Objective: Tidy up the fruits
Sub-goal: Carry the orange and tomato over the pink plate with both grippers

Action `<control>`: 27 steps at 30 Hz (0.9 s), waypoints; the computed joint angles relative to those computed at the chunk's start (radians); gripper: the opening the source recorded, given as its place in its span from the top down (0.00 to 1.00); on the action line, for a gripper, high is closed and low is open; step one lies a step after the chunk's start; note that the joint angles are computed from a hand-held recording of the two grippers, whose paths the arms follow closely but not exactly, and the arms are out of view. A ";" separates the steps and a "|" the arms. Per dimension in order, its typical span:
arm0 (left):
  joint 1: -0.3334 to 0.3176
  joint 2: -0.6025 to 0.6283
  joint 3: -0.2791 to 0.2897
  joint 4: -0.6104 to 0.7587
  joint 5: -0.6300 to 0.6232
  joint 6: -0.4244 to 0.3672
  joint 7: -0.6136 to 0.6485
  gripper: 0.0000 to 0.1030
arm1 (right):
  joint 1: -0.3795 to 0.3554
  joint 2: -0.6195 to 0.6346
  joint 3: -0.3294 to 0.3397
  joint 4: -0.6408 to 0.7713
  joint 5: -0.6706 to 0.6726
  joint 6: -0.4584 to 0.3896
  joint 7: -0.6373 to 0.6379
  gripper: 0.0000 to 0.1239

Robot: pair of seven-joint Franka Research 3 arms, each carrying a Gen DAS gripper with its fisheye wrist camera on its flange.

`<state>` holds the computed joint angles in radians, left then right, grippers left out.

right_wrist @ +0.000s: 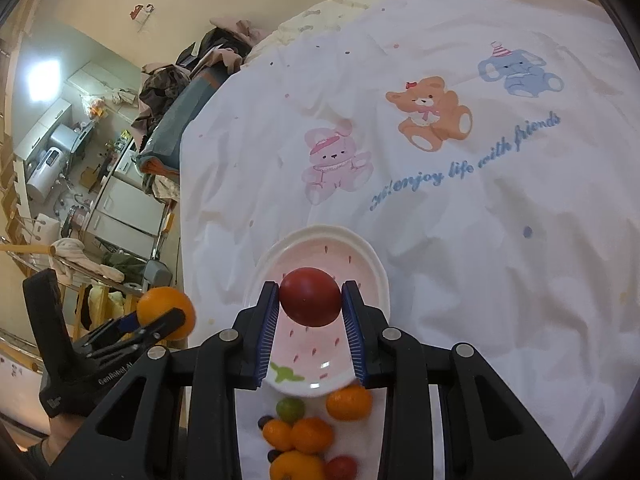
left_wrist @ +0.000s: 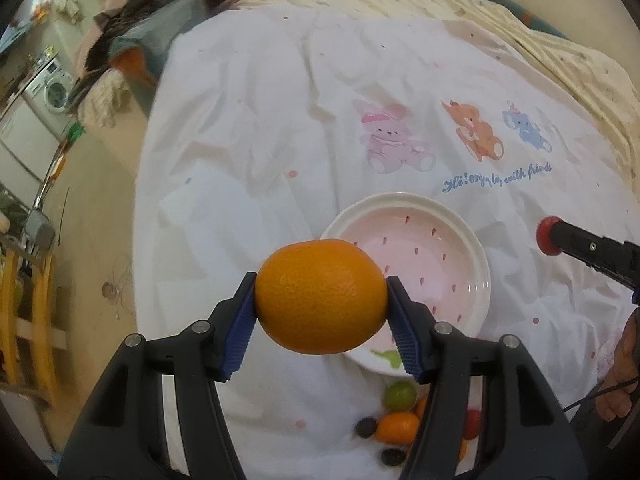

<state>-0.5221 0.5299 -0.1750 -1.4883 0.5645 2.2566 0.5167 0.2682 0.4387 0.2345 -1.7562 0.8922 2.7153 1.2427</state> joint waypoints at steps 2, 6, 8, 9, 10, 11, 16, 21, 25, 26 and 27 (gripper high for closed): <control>0.010 0.044 -0.007 0.051 -0.024 -0.002 0.032 0.44 | 0.009 0.035 -0.013 0.042 -0.031 -0.014 0.024 0.73; 0.020 0.114 -0.004 0.129 -0.079 0.004 0.061 0.44 | 0.016 0.104 -0.029 0.125 -0.099 -0.046 0.077 0.73; 0.017 0.149 0.001 0.168 -0.092 0.000 0.077 0.44 | 0.018 0.139 -0.034 0.168 -0.135 -0.066 0.103 0.73; 0.014 0.161 0.004 0.181 -0.097 0.000 0.086 0.44 | 0.017 0.152 -0.034 0.183 -0.148 -0.073 0.111 0.73; 0.014 0.176 0.005 0.195 -0.102 0.005 0.097 0.44 | 0.018 0.171 -0.035 0.207 -0.165 -0.084 0.124 0.73; 0.016 0.188 0.006 0.202 -0.108 0.019 0.107 0.44 | 0.018 0.183 -0.035 0.222 -0.177 -0.092 0.133 0.73; 0.023 0.262 0.007 0.265 -0.152 0.032 0.184 0.44 | 0.014 0.274 -0.031 0.332 -0.229 -0.164 0.179 0.73; 0.041 0.296 -0.003 0.284 -0.214 0.036 0.224 0.43 | 0.023 0.353 -0.036 0.429 -0.281 -0.234 0.221 0.73; 0.043 0.315 0.003 0.298 -0.235 0.023 0.238 0.43 | 0.022 0.382 -0.034 0.464 -0.297 -0.261 0.242 0.73; 0.044 0.317 0.003 0.300 -0.240 0.023 0.242 0.43 | 0.022 0.388 -0.033 0.472 -0.300 -0.266 0.246 0.73; 0.045 0.325 0.001 0.314 -0.247 0.016 0.248 0.43 | 0.021 0.393 -0.031 0.479 -0.300 -0.272 0.250 0.73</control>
<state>-0.4776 0.8554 -0.1739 -1.1742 0.3179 2.2722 0.7647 0.2888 0.8321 0.2036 -1.2770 0.5923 2.4435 1.4926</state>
